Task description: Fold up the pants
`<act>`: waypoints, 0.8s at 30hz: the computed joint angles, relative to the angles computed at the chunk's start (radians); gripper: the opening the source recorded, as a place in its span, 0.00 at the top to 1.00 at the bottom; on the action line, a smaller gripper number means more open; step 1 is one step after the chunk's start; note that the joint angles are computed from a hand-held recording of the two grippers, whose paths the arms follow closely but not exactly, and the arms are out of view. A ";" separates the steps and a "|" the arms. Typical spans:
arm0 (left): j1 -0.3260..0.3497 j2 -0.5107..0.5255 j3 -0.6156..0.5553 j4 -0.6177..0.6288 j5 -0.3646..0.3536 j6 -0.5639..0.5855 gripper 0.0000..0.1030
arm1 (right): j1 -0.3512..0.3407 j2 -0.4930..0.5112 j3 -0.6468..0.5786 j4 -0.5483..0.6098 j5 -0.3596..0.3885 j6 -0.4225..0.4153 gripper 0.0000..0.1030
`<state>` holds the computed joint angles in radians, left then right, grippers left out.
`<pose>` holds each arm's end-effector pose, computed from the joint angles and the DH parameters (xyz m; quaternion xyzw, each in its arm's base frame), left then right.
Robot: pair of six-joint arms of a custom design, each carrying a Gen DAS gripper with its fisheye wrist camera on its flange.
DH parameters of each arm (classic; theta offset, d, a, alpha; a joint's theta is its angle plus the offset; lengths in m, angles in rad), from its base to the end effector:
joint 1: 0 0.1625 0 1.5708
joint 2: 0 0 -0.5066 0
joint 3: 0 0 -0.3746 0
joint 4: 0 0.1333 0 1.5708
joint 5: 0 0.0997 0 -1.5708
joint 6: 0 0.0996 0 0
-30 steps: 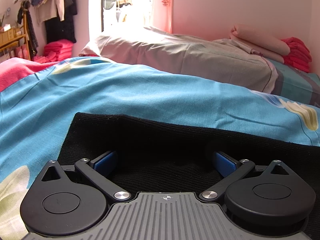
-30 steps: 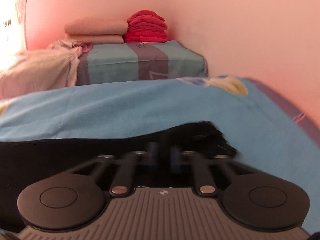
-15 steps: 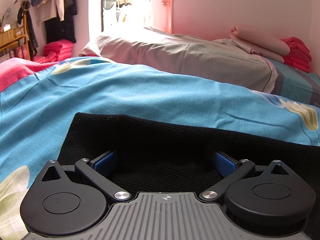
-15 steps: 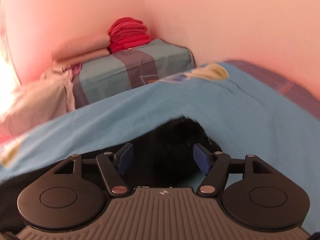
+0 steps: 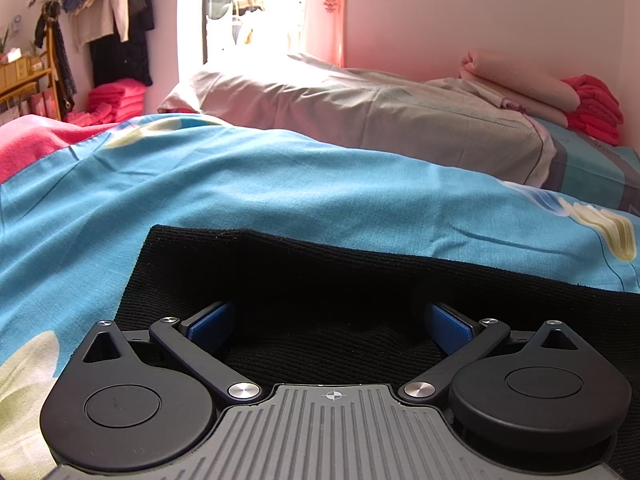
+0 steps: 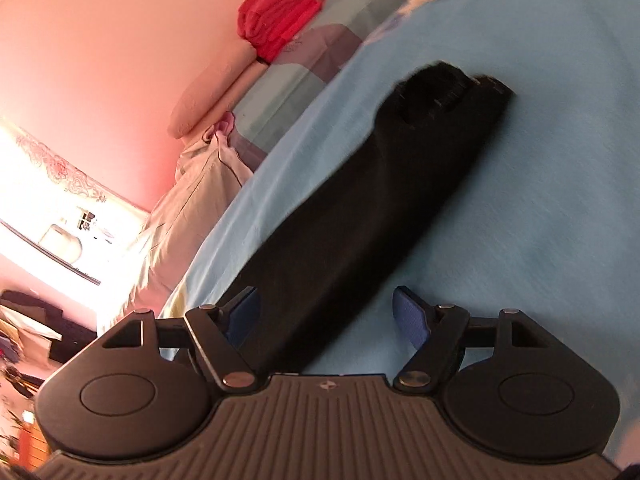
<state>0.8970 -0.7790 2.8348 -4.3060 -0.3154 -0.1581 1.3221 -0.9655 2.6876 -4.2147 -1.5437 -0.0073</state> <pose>0.0017 -0.3633 0.2256 0.0054 0.7878 -0.4704 0.3975 0.0404 -0.3934 0.2280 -0.1019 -0.8898 0.4426 0.0447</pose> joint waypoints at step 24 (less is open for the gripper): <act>-0.006 0.027 -0.002 -0.035 0.018 0.022 0.00 | 0.025 0.069 -0.082 -0.083 -0.099 -0.114 0.83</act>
<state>0.8911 -0.7521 2.8323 -4.3415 -0.2969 -0.1364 1.3473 -0.8970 2.6053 -4.2981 -1.6428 -0.1211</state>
